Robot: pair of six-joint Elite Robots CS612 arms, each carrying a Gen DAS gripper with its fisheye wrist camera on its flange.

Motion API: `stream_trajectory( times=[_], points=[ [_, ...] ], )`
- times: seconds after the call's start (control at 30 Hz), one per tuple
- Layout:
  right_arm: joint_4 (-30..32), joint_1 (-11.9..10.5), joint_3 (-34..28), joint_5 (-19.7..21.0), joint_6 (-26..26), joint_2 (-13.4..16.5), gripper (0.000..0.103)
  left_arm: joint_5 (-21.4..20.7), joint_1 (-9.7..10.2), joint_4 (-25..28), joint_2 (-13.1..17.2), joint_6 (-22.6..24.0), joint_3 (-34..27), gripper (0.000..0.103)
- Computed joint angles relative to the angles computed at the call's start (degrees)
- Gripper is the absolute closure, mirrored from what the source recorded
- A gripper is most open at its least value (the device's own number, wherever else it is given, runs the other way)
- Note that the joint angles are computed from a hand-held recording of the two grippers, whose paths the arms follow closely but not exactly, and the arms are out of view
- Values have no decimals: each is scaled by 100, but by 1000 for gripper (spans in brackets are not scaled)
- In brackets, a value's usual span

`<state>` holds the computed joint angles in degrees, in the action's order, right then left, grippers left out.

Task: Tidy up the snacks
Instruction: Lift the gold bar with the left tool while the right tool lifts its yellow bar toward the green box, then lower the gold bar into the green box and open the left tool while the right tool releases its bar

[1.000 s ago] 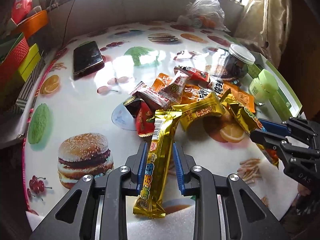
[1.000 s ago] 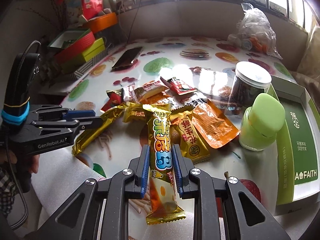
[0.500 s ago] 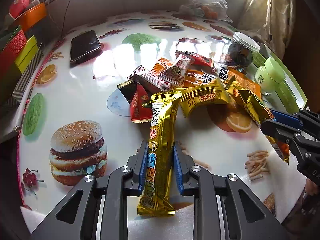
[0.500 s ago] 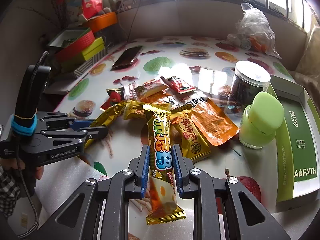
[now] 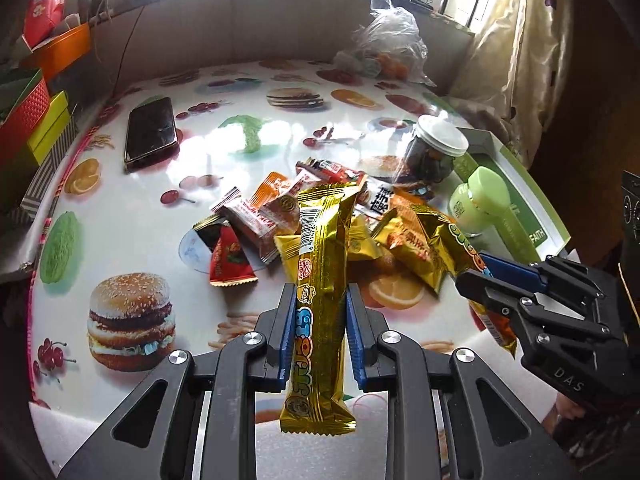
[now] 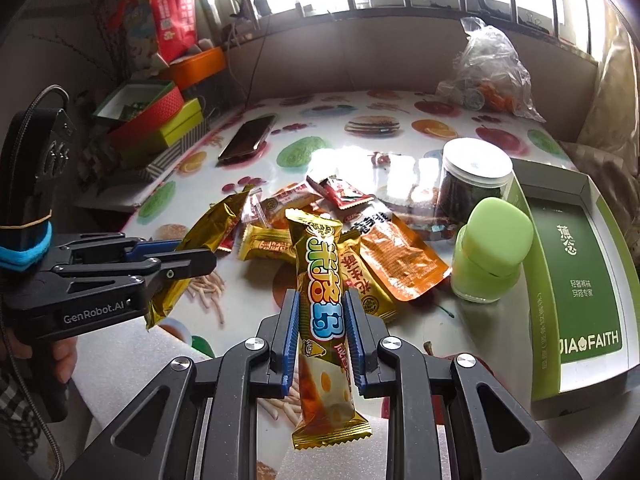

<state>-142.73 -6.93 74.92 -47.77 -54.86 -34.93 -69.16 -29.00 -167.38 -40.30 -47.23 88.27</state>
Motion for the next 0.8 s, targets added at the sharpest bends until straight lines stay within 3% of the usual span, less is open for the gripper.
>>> stream_trajectory(
  times=[0.4,0.8],
  points=[
    [-445,-136,-192,211,667,25,82,98,-24,-106,117,313,-499,79],
    [-944,-304,-697,13,1624,270,82,-281,4,-19,505,715,-1396,79]
  ],
)
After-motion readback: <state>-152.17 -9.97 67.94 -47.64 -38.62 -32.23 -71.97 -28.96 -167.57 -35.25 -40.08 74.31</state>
